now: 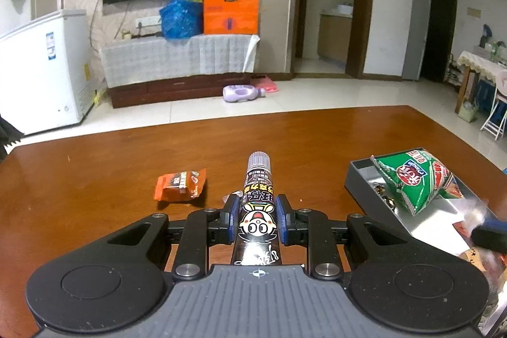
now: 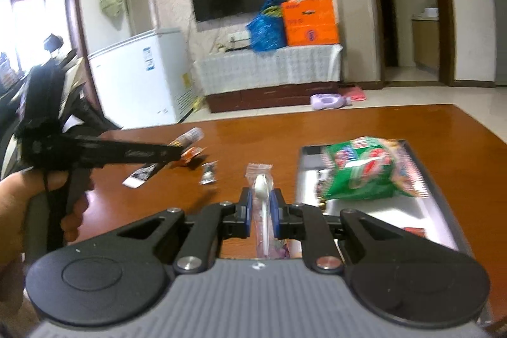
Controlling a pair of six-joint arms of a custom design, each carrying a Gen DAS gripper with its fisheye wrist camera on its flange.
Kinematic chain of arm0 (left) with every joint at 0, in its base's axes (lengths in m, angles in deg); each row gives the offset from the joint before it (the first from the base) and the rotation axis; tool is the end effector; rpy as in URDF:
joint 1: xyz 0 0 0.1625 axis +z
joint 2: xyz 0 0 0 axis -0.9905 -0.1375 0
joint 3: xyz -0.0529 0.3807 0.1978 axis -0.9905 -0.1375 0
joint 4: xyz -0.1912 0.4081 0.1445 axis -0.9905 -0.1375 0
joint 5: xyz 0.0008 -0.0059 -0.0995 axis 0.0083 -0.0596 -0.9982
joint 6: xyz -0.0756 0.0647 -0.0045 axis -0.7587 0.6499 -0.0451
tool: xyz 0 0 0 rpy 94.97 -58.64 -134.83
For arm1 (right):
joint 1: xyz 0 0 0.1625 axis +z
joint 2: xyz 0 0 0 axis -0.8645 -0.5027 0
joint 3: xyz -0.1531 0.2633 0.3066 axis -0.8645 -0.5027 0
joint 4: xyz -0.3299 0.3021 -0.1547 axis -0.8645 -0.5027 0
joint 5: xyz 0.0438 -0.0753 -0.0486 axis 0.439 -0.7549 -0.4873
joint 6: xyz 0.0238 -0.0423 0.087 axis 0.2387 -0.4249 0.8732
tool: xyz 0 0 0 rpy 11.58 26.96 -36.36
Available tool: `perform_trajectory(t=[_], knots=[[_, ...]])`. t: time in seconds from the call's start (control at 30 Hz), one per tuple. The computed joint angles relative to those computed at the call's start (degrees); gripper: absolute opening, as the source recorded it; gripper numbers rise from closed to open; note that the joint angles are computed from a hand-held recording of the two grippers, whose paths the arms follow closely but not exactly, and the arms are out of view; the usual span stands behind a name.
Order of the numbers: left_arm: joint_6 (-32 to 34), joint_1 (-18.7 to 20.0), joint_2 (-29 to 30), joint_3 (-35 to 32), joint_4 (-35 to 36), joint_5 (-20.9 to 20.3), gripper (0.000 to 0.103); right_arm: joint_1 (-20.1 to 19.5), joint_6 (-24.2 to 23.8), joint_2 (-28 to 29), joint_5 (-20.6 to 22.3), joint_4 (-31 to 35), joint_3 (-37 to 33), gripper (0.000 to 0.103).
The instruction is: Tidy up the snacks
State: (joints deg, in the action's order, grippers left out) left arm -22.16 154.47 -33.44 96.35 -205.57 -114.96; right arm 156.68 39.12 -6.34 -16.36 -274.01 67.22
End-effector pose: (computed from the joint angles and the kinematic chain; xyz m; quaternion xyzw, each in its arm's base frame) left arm -0.0381 -0.6916 0.2377 0.3131 0.8375 -0.3764 0.2429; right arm 0.1616 -0.4567 0.0963 0.2006 -0.8266 0.4779 0.2194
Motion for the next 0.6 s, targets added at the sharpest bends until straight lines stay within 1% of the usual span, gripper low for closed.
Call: perform_trajectory(t=[0.13,0.23,0.33,0.47,0.6], knots=[[0.0,0.0,-0.4,0.6,0.3,-1.2,0.025,-1.8,0.8,-1.0,-0.4,-4.2,0.8,0.011],[0.3,-0.3,-0.9,1.5,0.0,-2.6,0.025,-3.1,3.4,-1.6,-0.8,-6.5,0.7,0.011],[1.2,-0.7,-1.4,2.6,0.0,-5.0,0.025,-4.7,6.0,-1.6,-1.2,-8.4,0.2,0.011],[2.6,-1.7,-1.5,4.2,0.0,-7.8,0.025,-6.8,7.8,-2.3,-1.3,-8.5,0.0,0.011],[3.2,-2.7,-1.0,5.5,0.7,-10.7,0.025,-8.1,7.2,-2.3,-0.8,-8.8,-0.2,0.011]])
